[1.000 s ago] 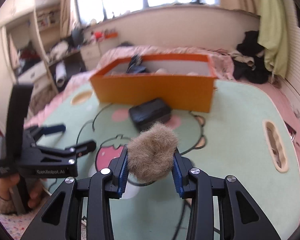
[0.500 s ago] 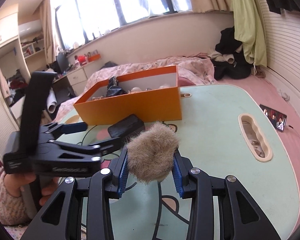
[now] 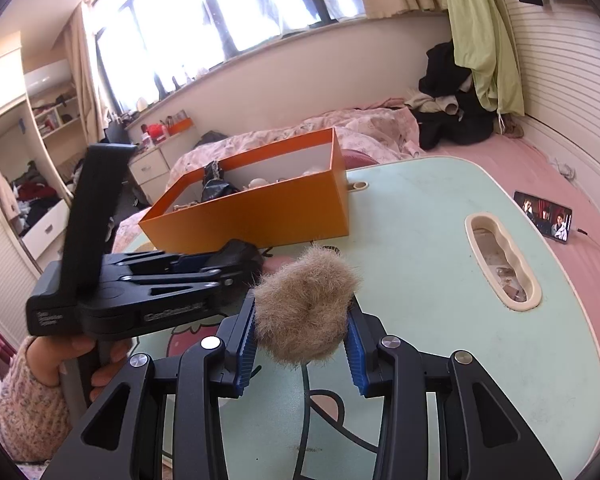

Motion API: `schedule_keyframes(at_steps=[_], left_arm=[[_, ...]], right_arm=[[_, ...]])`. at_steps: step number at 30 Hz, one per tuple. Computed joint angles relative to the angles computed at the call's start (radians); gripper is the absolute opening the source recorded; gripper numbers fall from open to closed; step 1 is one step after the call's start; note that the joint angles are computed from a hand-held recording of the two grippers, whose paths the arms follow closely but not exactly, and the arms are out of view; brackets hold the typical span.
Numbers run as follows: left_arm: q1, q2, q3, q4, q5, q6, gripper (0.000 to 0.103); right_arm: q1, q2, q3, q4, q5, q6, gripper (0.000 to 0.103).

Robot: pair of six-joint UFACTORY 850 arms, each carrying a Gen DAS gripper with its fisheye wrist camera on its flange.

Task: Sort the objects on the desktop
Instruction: 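Carry the pompom into the orange box and release it while the left drops the case inside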

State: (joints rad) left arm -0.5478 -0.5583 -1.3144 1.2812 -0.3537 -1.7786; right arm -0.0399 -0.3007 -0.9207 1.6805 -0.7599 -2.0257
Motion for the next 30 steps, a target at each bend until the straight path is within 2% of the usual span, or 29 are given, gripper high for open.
schedule_keyframes(at_steps=[5,10,12,17,21,24,25,26,27,28,30], left_arm=[[-0.021,0.115,0.14,0.238,-0.054,-0.299,0.041],[0.009,0.184,0.176,0.274,-0.108,-0.325,0.041],[0.033,0.195,0.167,0.293,-0.1,-0.333,0.041],[0.107,0.161,0.079,0.207,-0.055,-0.198,0.041],[0.158,0.068,-0.043,-0.018,-0.036,0.038,0.041],[0.184,0.015,-0.102,-0.158,-0.03,0.158,0.041],[0.187,0.009,-0.105,-0.169,-0.027,0.155,0.043],[0.186,0.007,-0.105,-0.159,-0.032,0.13,0.044],[0.183,0.01,-0.1,-0.128,-0.042,0.09,0.053],[0.178,0.014,-0.093,-0.089,-0.054,0.048,0.068],[0.161,0.026,-0.075,0.004,-0.09,-0.032,0.081]], right_arm=[[0.014,0.007,-0.008,-0.009,0.021,0.012,0.037],[0.075,0.019,-0.084,-0.069,0.054,0.11,0.037],[0.11,-0.004,-0.156,-0.137,0.078,0.2,0.037],[0.184,-0.13,-0.374,-0.34,0.126,0.45,0.038],[0.232,-0.247,-0.546,-0.546,0.167,0.702,0.038],[0.257,-0.302,-0.623,-0.662,0.215,0.839,0.043],[0.262,-0.313,-0.641,-0.698,0.229,0.882,0.053],[0.264,-0.321,-0.65,-0.721,0.244,0.915,0.067],[0.262,-0.323,-0.652,-0.714,0.252,0.919,0.071],[0.258,-0.322,-0.647,-0.69,0.255,0.899,0.074],[0.252,-0.315,-0.636,-0.672,0.26,0.877,0.075]])
